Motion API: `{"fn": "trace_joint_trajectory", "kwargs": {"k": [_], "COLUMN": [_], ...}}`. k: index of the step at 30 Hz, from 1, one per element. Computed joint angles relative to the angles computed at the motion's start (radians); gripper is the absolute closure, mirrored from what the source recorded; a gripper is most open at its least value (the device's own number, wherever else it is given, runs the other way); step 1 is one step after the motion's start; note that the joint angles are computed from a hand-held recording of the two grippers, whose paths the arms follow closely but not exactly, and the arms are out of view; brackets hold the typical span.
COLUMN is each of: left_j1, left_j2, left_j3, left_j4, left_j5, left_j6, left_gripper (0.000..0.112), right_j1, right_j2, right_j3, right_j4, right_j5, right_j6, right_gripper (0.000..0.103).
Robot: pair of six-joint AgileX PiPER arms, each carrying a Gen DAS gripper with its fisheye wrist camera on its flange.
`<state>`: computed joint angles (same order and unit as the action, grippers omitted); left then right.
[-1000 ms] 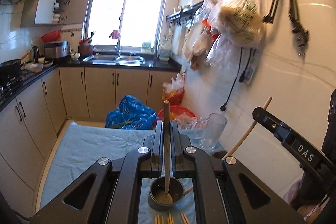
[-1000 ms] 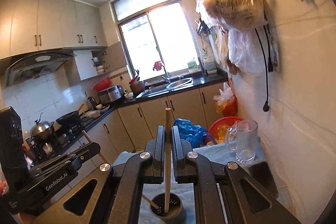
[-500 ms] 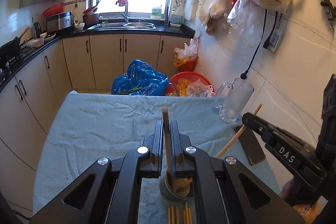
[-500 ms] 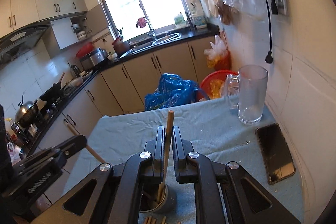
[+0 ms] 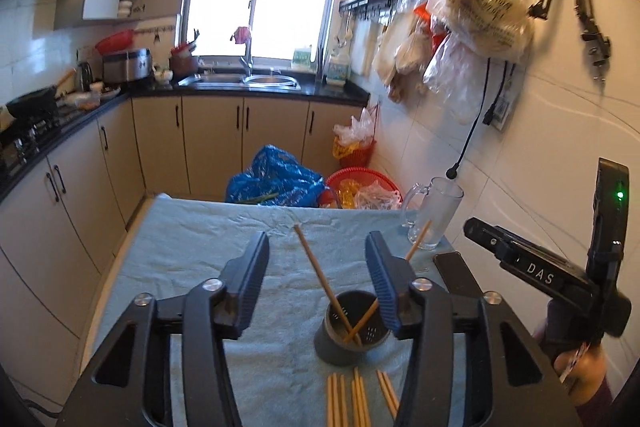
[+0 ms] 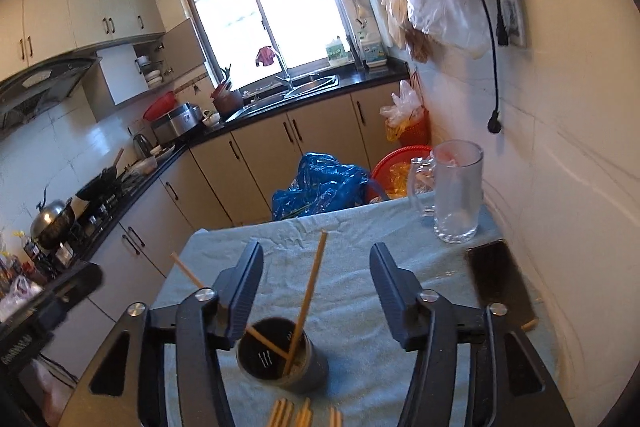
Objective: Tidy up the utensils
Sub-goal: 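Open the left gripper over the black cup while the right gripper releases its chopstick, then lower the left gripper onto a chopstick while the right gripper grasps another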
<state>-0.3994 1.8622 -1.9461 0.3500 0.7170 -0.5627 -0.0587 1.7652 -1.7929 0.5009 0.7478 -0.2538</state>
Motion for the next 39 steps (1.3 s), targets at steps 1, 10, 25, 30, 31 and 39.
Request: {"fn": "trace_joint_trajectory", "kwargs": {"k": [1,10,25,30,31,39], "left_j1": [-0.007,-0.060,-0.087,-0.092,-0.093,-0.120], "left_j2": [-0.042,-0.276,-0.013,0.013,0.016,0.104], "left_j3": [0.060,0.528,0.696,0.670,0.664,0.520], "left_j4": [0.026,0.156,-0.117,-0.111,-0.118,-0.020], "left_j5": [-0.019,-0.133,-0.227,-0.224,-0.222,-0.102], "left_j6": [-0.026,-0.208,0.046,0.045,0.052,-0.029], "left_gripper": [0.057,0.052,0.087,0.091,0.091,0.104], "right_j1": [-0.005,-0.085,-0.051,-0.008,0.003,0.043], "right_j2": [-0.025,-0.198,-0.191,-0.187,-0.186,-0.169], "right_j3": [0.027,0.310,0.795,0.809,0.811,0.802], "right_j4": [-0.005,-0.051,0.027,0.021,0.012,-0.085], "right_j5": [0.003,0.123,-0.018,-0.087,-0.099,-0.168], "right_j6": [-0.011,-0.160,-0.411,-0.391,-0.379,-0.262], "right_gripper": [0.036,0.028,0.062,0.062,0.062,0.085]}}
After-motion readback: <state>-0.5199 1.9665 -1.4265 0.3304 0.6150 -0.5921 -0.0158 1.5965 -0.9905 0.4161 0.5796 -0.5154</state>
